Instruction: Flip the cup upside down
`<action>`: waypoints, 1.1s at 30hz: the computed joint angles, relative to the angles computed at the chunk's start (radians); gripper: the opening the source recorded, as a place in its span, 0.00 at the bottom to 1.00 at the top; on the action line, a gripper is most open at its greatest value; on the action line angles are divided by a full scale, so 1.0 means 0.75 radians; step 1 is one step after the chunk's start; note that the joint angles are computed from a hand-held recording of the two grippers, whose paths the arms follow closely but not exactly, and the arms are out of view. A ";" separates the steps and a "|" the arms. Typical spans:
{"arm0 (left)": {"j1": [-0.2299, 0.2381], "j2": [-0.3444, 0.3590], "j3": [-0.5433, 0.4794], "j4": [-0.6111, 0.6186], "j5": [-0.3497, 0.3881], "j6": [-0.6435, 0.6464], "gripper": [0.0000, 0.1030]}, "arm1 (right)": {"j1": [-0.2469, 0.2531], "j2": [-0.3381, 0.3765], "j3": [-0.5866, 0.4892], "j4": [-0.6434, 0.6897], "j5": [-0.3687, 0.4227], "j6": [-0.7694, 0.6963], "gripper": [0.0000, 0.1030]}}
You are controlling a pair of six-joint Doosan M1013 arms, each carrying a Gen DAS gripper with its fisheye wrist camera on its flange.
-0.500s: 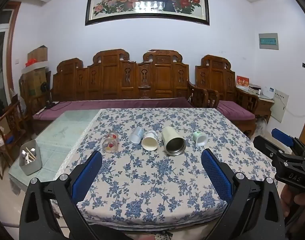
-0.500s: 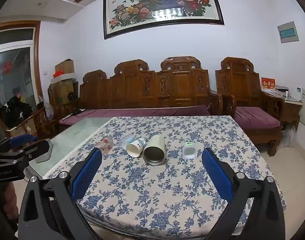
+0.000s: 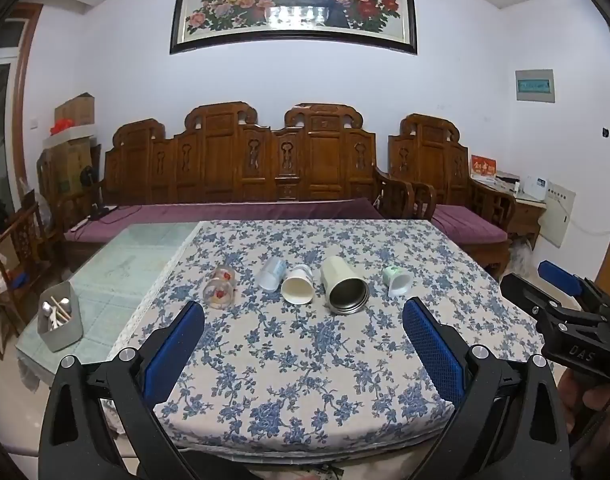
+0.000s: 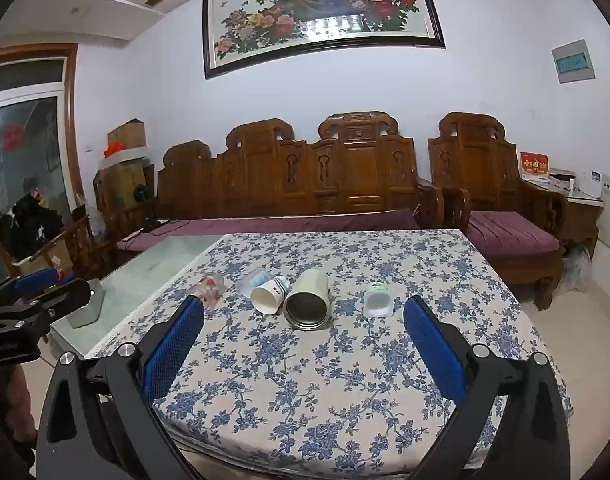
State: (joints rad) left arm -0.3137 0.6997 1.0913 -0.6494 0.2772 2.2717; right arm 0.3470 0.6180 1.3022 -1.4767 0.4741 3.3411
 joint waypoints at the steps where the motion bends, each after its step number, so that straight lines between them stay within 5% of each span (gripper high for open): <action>1: -0.002 -0.001 0.001 0.005 -0.001 -0.005 0.92 | -0.003 -0.002 0.002 0.004 -0.005 0.000 0.98; 33: -0.001 -0.010 -0.004 -0.096 0.000 0.088 0.92 | -0.002 -0.011 0.007 -0.013 -0.007 0.024 0.98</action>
State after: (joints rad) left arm -0.3145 0.6921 1.0885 -0.7212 0.2769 2.3373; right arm 0.3453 0.6101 1.3078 -1.4864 0.4689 3.3591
